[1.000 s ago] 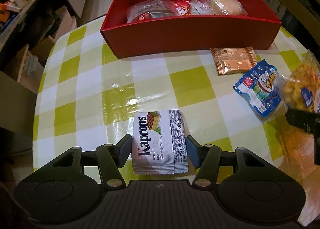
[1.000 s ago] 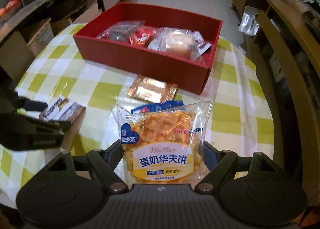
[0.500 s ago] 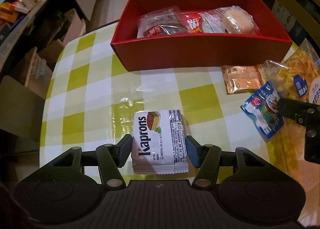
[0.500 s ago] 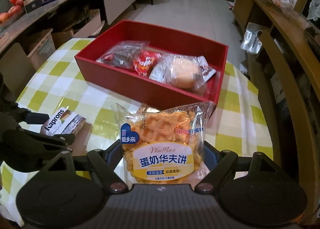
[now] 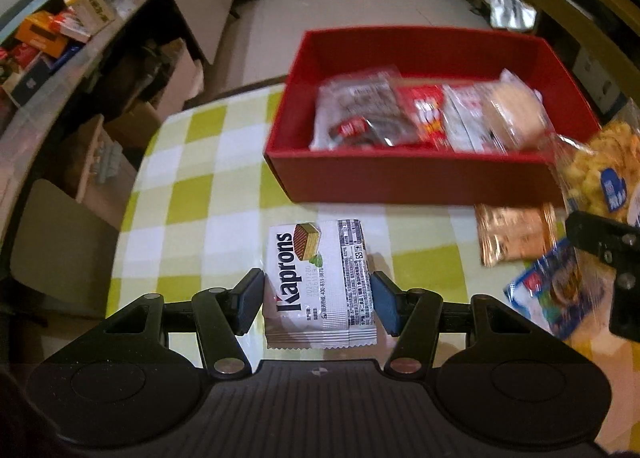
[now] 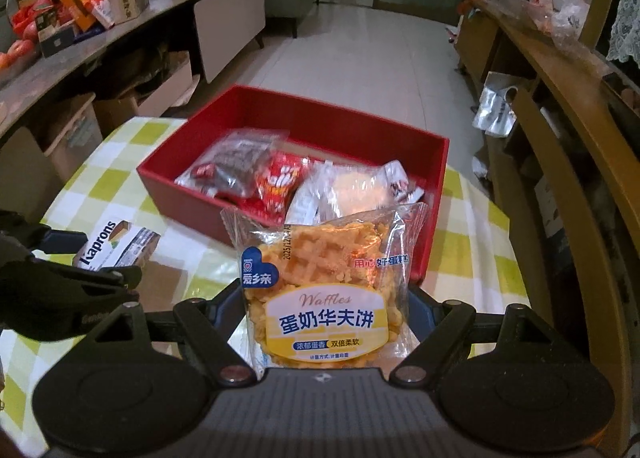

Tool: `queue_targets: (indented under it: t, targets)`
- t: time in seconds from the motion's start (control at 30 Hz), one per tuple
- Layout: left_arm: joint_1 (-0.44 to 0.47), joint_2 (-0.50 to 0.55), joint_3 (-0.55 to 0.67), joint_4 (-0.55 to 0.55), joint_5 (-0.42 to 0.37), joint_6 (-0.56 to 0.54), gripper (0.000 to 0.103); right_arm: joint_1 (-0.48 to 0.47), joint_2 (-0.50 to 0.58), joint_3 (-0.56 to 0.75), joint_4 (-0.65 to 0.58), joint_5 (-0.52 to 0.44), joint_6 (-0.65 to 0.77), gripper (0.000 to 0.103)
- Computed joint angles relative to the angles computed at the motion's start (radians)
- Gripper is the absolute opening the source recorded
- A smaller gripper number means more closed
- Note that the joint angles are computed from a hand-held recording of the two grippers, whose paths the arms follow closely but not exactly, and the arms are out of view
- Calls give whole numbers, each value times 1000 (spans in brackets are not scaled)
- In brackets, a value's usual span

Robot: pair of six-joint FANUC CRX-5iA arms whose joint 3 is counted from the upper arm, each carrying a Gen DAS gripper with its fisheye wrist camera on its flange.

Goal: Organize snacks
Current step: 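Carry the Kaprons wafer and waffle bag toward the red box with both grippers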

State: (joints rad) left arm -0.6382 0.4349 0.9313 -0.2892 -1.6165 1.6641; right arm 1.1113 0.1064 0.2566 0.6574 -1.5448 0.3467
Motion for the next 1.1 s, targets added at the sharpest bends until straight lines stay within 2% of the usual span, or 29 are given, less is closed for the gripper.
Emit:
queue_targets:
  t: [0.5,0.53,0.57,0.63,0.73,0.83,0.9,0.97,1.03,1.1]
  targets:
    - [-16,154,277,-87,-51,19,66,-84,34,25,41,53,34,86]
    - [-11,160,288,-77,-48,16,54,-87,36,26,38,55,37,86]
    - [-2,178,318,-57,-65,9,37,-90,36,26,35,58,39,86]
    - [16,195,339,-17,-88,11,38,-93,38,26,29,58,43,86]
    - [30,206,341,7,-114,12,33,-98,33,22,18,63,36,86]
    - [57,195,310,57,-110,31,41,-95,30,20,17,63,35,86]
    - [62,185,286,68,-100,14,52,-94,26,17,13,65,32,86]
    - [65,166,236,94,-92,11,91,-96,27,18,5,70,33,86]
    - [71,150,181,135,-90,20,92,-98,31,21,-5,72,42,86]
    - [56,188,232,102,-146,21,92,-97,34,23,-10,74,48,86]
